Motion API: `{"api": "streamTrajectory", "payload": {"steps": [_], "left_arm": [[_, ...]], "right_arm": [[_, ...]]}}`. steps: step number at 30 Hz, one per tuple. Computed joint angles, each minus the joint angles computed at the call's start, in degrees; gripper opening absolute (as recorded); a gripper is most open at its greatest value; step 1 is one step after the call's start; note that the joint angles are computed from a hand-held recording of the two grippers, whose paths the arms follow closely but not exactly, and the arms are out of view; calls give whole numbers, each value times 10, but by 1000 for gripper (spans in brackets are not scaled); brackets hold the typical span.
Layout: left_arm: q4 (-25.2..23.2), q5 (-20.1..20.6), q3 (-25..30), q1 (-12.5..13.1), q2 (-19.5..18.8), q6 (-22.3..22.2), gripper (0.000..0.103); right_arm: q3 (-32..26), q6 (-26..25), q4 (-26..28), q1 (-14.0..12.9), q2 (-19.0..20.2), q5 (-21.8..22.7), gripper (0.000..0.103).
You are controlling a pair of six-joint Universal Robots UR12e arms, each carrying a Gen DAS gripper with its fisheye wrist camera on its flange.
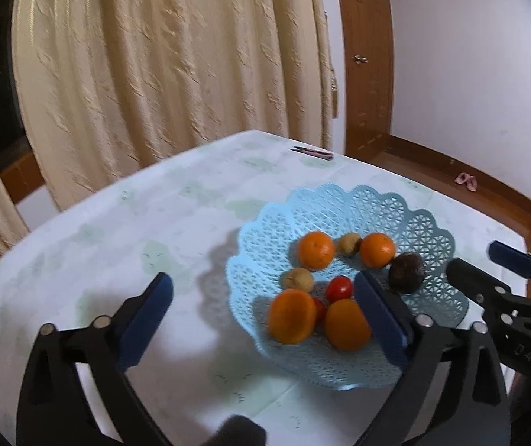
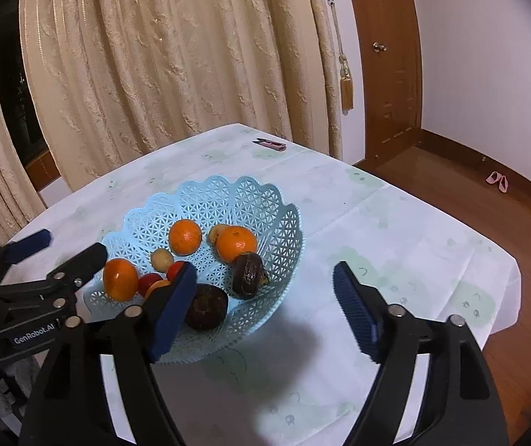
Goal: Organize fruits
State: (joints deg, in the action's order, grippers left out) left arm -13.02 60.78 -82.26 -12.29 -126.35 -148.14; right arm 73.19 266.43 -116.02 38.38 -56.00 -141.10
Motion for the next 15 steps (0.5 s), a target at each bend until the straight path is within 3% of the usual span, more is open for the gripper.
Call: {"api": "streamTrajectory", "payload": {"steps": [5, 7, 15], "left_arm": [[46, 34, -14, -3, 5, 7, 98], [44, 36, -15, -2, 6, 10, 98], [35, 32, -21, 1, 10, 13, 98]], "right_arm": [[-14, 10, 31, 3, 5, 2, 85], [-22, 15, 49, 5, 9, 1, 91], [-37, 29, 79, 11, 16, 0, 92]]}}
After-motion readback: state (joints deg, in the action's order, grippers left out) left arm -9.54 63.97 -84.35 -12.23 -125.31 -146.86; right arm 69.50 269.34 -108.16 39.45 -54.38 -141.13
